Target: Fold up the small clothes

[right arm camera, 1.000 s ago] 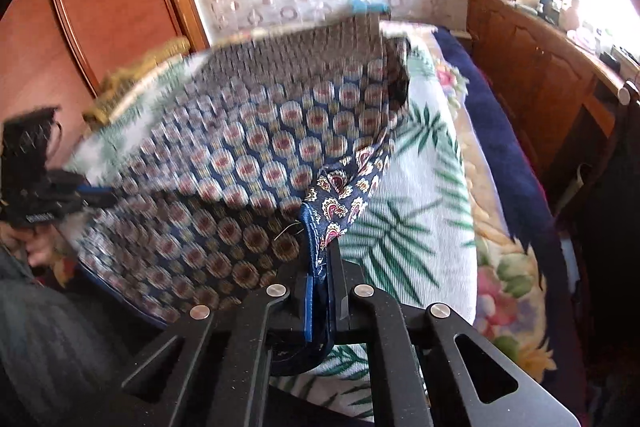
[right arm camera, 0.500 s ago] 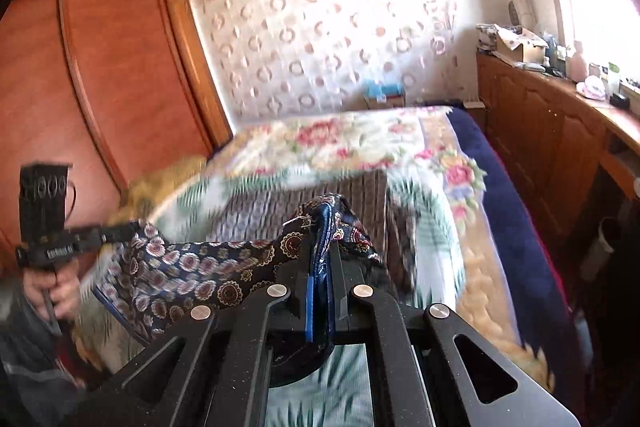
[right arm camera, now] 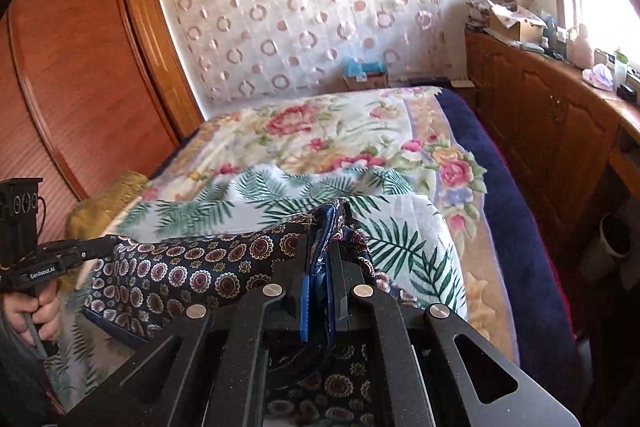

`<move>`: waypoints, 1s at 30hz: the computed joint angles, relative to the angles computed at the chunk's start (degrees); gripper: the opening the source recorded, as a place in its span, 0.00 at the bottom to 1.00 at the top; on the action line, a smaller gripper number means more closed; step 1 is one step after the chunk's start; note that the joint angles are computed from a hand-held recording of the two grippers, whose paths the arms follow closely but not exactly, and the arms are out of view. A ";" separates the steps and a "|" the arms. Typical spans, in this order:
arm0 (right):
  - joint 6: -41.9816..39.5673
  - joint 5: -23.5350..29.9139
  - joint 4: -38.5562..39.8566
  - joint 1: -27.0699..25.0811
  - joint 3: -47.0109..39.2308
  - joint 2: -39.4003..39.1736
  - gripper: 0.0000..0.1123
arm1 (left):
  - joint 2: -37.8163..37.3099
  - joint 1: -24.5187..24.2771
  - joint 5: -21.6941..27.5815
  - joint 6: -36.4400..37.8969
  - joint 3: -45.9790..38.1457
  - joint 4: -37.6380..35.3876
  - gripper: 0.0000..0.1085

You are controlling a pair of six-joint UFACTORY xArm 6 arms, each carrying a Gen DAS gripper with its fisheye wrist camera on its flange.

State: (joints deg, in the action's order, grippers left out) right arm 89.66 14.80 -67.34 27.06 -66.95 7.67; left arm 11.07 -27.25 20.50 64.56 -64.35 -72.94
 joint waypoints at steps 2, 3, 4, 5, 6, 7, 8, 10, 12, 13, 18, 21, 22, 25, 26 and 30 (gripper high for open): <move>-2.41 0.43 2.19 0.00 -1.07 0.54 0.10 | 1.29 -0.22 -0.62 -1.34 -1.11 1.98 0.04; -4.38 0.95 3.72 0.43 -1.43 0.16 0.11 | 1.79 -0.32 -0.71 -1.42 -1.56 2.42 0.05; -6.78 2.24 4.96 1.07 -1.95 -0.06 0.17 | 2.20 -0.23 -0.33 -1.31 -1.94 2.77 0.06; -6.79 2.24 4.96 1.07 -1.95 -0.06 0.25 | 2.16 -0.09 0.18 -1.27 -1.96 3.03 0.10; -7.16 3.26 4.68 1.33 -2.41 -0.12 0.29 | 2.01 0.14 0.81 -0.90 -1.88 2.98 0.17; -5.99 4.94 2.90 1.94 -2.24 -0.81 0.36 | 1.72 0.21 0.89 -0.50 -1.66 2.76 0.23; -4.40 6.61 0.79 2.57 -1.93 -1.41 0.40 | 1.72 0.31 0.49 0.77 -1.64 1.70 0.33; -3.78 9.81 -0.65 3.84 -0.77 -3.05 0.41 | 0.70 0.54 -0.48 2.31 -0.38 0.93 0.43; -5.19 10.64 -0.72 5.07 1.17 -5.02 0.41 | -0.56 1.09 -0.30 3.86 1.26 0.68 0.48; -7.28 12.17 0.12 6.15 2.70 -6.18 0.41 | -1.29 1.26 -0.38 4.67 2.26 0.33 0.49; -8.44 15.01 1.83 7.28 6.87 -9.31 0.41 | -3.97 2.56 -0.10 4.29 7.96 3.62 0.49; -10.24 15.90 4.74 7.87 8.36 -10.96 0.41 | -3.55 2.23 -0.98 3.24 8.94 6.61 0.49; -11.98 15.90 6.89 8.12 8.95 -11.34 0.41 | -3.28 2.17 -0.27 3.27 8.72 7.01 0.49; -16.59 16.32 11.11 8.71 7.78 -10.67 0.41 | -2.45 1.08 -0.06 3.60 7.74 7.43 0.49; -17.13 16.34 11.55 8.69 7.76 -10.71 0.41 | -2.01 0.70 0.08 3.77 7.11 7.48 0.49; -22.30 16.86 15.68 8.35 3.11 -7.54 0.41 | -0.03 -0.23 0.55 3.33 3.97 8.46 0.49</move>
